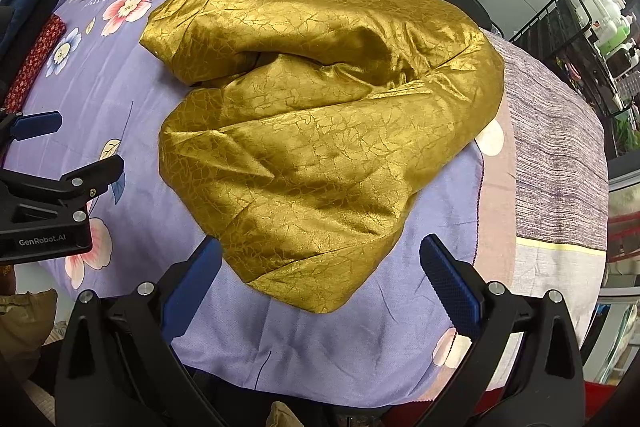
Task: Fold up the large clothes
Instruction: 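Move both grippers toward the crumpled gold jacket on the bed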
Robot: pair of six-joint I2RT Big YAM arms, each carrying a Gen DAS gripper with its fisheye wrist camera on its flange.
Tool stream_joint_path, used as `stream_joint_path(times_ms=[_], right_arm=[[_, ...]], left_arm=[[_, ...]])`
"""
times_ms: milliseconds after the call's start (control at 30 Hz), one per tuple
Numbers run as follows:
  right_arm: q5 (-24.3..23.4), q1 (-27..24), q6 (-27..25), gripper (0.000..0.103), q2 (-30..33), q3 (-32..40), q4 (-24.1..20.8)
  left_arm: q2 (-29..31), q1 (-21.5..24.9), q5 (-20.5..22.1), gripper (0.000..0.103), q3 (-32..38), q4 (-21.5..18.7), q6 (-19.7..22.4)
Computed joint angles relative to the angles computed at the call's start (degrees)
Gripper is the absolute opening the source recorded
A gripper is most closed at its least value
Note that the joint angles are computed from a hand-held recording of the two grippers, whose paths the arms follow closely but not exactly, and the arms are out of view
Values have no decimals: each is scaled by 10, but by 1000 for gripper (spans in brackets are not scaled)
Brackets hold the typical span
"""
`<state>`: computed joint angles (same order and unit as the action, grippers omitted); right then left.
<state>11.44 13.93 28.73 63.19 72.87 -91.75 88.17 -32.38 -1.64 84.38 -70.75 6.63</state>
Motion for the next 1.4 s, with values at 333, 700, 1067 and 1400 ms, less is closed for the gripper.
stream_joint_path(times_ms=[333, 700, 1067, 1400], right_arm=[[-8, -1, -5, 98, 2, 1, -2], [-15, 0, -7, 98, 2, 1, -1], [-18, 3, -4, 98, 2, 0, -1], [-21, 2, -6, 98, 1, -3, 0]], left_arm=[[0, 1, 4, 97, -1, -6, 3], [2, -2, -5, 97, -3, -8, 2], [4, -2, -13, 97, -4, -10, 2], [4, -1, -16, 97, -6, -10, 1]])
